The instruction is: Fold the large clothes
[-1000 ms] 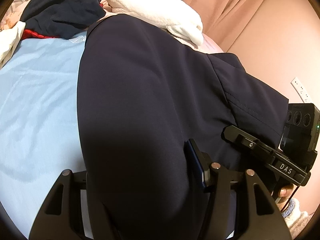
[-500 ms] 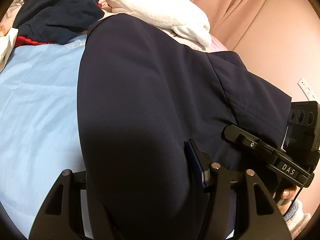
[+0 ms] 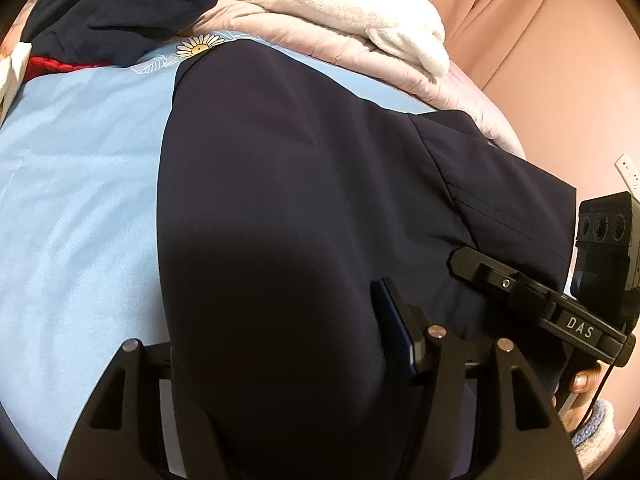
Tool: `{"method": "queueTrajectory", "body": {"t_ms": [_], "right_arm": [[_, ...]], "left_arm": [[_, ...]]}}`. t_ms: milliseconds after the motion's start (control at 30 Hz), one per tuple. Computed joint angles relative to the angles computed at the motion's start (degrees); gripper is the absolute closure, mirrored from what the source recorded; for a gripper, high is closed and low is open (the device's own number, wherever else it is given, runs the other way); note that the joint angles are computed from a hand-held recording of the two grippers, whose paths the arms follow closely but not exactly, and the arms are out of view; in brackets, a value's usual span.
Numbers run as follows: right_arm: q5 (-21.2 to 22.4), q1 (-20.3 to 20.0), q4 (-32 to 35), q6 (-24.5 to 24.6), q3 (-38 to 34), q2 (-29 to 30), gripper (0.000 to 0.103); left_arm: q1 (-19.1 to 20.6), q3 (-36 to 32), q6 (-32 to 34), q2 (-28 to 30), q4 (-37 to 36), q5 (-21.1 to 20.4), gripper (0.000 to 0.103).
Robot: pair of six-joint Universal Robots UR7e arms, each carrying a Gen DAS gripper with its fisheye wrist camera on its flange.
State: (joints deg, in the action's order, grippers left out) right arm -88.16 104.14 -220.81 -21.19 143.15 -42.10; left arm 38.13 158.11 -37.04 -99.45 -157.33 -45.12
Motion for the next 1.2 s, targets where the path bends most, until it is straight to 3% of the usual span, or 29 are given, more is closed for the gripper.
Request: {"method": "queueTrajectory", "body": {"t_ms": [200, 400, 667, 800, 967, 1100, 1200], "right_arm": [[0.2, -1.34, 1.39, 1.77, -0.3, -0.23, 0.075], [0.57, -3.42, 3.89, 6.6, -0.52, -0.68, 0.068], [7.32, -9.21, 5.4, 11.13, 1.85, -3.32, 0.059], [6.88, -9.52, 4.2, 12.03, 2.97, -4.02, 0.059], [3.28, -8.02, 1.79, 13.64, 3.31, -4.23, 0.059], [-4.9, -4.07, -2.01, 13.37, 3.79, -4.1, 0.059], [-13.43, 0.79, -6.93, 12.24, 3.89, -2.99, 0.059]], "left_arm": [[1.03, -0.46, 0.36, 0.63, -0.23, -0.2, 0.039], [1.03, -0.62, -1.22, -0.23, 2.31, 0.43, 0.036], [-2.96, 0.26, -6.61, -5.47, 12.42, 3.72, 0.035], [-5.02, 0.49, -9.93, -8.16, 18.46, 4.88, 0.035], [-8.18, 0.77, -15.55, -12.82, 28.01, 5.68, 0.035], [-11.28, 0.76, -21.27, -16.98, 37.34, 5.72, 0.035], [-14.19, 0.63, -26.64, -20.28, 45.16, 5.43, 0.035]]}}
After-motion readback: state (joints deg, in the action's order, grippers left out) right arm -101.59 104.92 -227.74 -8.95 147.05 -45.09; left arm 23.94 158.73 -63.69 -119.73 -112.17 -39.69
